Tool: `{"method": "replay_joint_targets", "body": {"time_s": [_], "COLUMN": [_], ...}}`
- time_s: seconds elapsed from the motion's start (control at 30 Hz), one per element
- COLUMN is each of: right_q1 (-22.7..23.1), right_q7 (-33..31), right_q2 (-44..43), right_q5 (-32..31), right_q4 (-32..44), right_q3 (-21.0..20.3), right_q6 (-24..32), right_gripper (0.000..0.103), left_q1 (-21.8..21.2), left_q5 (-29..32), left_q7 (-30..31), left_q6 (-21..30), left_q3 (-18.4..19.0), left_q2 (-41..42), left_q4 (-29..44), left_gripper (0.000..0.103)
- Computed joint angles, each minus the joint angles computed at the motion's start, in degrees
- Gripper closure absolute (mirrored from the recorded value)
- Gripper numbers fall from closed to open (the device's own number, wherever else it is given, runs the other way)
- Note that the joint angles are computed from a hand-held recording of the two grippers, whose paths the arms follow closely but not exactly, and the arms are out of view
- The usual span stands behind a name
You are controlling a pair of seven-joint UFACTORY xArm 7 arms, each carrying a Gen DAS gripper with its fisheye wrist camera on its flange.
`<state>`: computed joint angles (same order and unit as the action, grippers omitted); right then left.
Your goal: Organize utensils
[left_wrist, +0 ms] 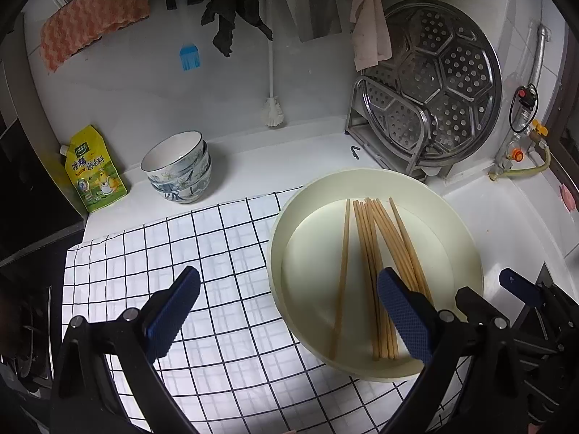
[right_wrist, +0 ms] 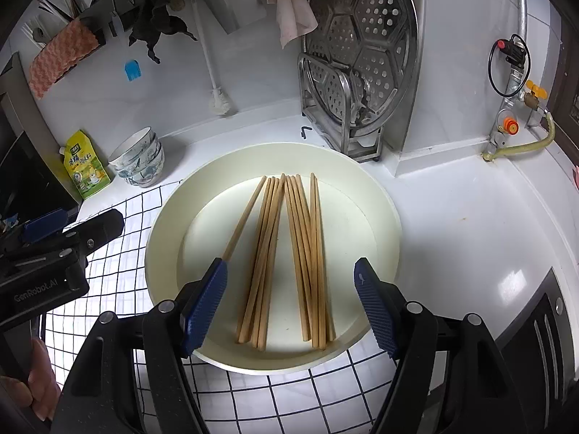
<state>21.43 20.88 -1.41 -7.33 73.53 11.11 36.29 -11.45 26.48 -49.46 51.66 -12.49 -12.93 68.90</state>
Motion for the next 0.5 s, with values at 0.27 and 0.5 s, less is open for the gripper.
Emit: {"method": "replay_joint_targets", "body": {"time_s": [0.27,0.5], "right_q1": [0.0,0.2], "right_q7": [-0.1,0.3], "right_q2": [-0.3,-0.7], "right_q5": [0.1,-0.3], "right_q4": [-0.2,-0.5], "right_q3": [0.1,0.3], "right_q6": [0.0,0.2], "right_gripper": [0.034,0.034], "left_q1": [0.2,0.4], "left_q5": [0.1,-0.5], "left_q7": [-0.2,-0.1], "left_q6": [0.0,0.0], "left_q3": [-0.1,-0.1], "left_q2": [-0.8,-1.3], "left_q4": [-0.7,-1.1], "left_gripper": [0.006,0.006]}}
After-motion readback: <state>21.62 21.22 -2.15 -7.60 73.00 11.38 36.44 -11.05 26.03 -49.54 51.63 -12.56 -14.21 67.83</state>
